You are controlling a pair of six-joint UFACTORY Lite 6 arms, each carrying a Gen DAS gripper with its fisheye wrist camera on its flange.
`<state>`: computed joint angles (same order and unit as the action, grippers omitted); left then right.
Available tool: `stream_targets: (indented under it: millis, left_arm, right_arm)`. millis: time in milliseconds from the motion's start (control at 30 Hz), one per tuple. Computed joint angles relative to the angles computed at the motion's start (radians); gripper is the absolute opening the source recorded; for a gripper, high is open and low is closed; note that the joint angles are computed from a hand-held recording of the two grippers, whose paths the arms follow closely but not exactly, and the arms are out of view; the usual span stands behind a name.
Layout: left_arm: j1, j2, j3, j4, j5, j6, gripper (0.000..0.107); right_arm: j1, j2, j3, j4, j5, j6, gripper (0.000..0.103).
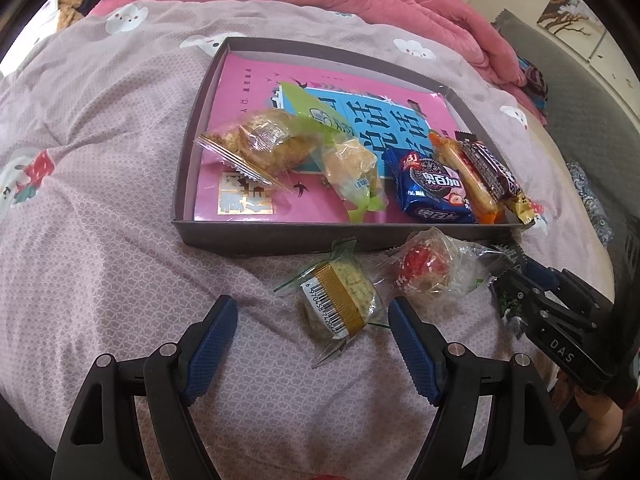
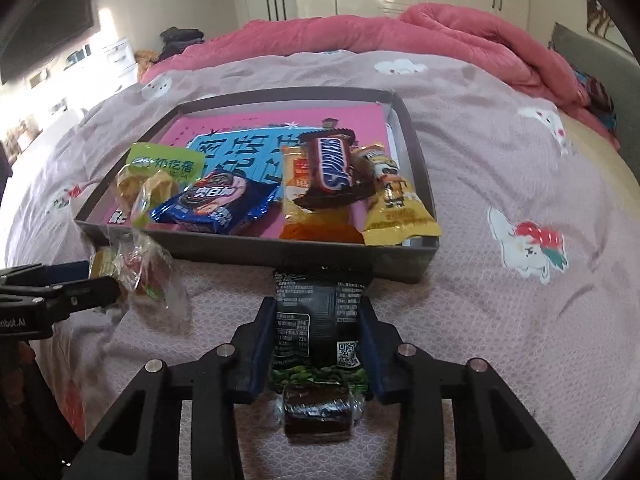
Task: Organize snacks
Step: 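Move the right tool toward the dark wrapped snack while the left approaches the small cake, then grasp the dark wrapped snack with the right gripper while the left grasps the small cake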
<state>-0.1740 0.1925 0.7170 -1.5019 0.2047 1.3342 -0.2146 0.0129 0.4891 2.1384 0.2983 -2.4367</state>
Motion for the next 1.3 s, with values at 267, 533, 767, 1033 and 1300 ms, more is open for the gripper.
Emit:
stream_targets:
  millis: [267, 533, 767, 1033, 1300]
  left_arm:
    - [0.024, 0.005, -0.011, -0.145, 0.024, 0.146, 0.079]
    - [-0.051, 0.022, 0.001, -0.237, -0.036, 0.257, 0.059]
    - [-0.067, 0.015, -0.006, -0.269, -0.024, 0.315, 0.038]
    - [-0.030, -0.049, -0.040, -0.142, 0.016, 0.200, 0.036]
    - [0.010, -0.178, -0.092, 0.036, 0.041, 0.037, 0.036]
  right_arm:
    - [-0.035, -0.060, -0.022, -0.164, 0.061, 0.156, 0.037]
    - [-0.046, -0.124, -0.044, -0.199, 0.094, 0.199, 0.037]
    - [-0.067, -0.151, -0.053, -0.240, 0.138, 0.238, 0.036]
    - [-0.084, -0.157, -0.058, -0.245, 0.173, 0.239, 0.036]
    - [-0.099, -0.177, -0.070, -0.271, 0.194, 0.258, 0.036]
